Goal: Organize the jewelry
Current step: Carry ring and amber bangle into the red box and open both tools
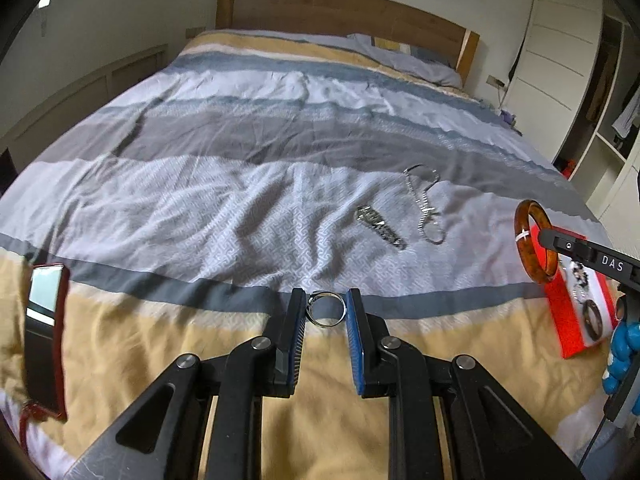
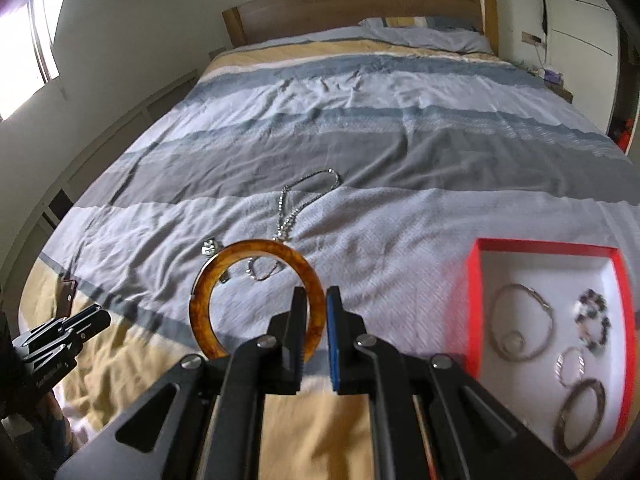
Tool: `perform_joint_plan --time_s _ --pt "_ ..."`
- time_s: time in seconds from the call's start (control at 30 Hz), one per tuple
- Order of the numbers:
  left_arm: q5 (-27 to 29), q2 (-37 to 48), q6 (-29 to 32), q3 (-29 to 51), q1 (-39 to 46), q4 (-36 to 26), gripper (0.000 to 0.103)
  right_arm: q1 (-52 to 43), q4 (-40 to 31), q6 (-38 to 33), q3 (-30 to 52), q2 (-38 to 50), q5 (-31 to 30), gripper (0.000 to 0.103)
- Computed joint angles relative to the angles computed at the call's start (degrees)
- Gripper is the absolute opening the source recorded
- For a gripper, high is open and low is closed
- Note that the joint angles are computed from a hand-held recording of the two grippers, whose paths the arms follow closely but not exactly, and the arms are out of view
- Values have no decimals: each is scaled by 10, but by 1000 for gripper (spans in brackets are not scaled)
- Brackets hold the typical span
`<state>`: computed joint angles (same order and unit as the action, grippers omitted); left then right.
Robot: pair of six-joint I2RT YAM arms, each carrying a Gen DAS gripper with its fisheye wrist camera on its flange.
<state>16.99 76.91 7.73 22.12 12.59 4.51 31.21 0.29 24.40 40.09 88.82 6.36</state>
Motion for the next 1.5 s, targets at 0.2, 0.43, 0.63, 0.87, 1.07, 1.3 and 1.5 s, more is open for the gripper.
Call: perform_joint_plan --time_s 0.2,0.43,0.63,0.87,1.07,1.3,1.5 --pt "-2 -145 -12 -24 -27 -100 20 17 -70 16 -57 -142 31 9" --pt "-66 -260 -92 -23 -165 -178 20 -19 -163 9 -115 -311 36 9" --pt "-153 -236 -181 14 -345 -172 20 -164 -245 -74 -150 -436 -31 9" --pt "-211 -66 -249 87 -514 -89 20 -403 -248 -228 -181 -435 -156 9" --pt "-218 109 -274 177 -595 -33 20 -508 -166 -333 -200 -322 -193 9" --pt "-222 263 -280 286 -638 -28 20 -542 -78 -403 -196 -198 -201 9" --pt "-232 353 -285 361 -637 -46 20 -547 -37 -443 -184 -127 -202 9"
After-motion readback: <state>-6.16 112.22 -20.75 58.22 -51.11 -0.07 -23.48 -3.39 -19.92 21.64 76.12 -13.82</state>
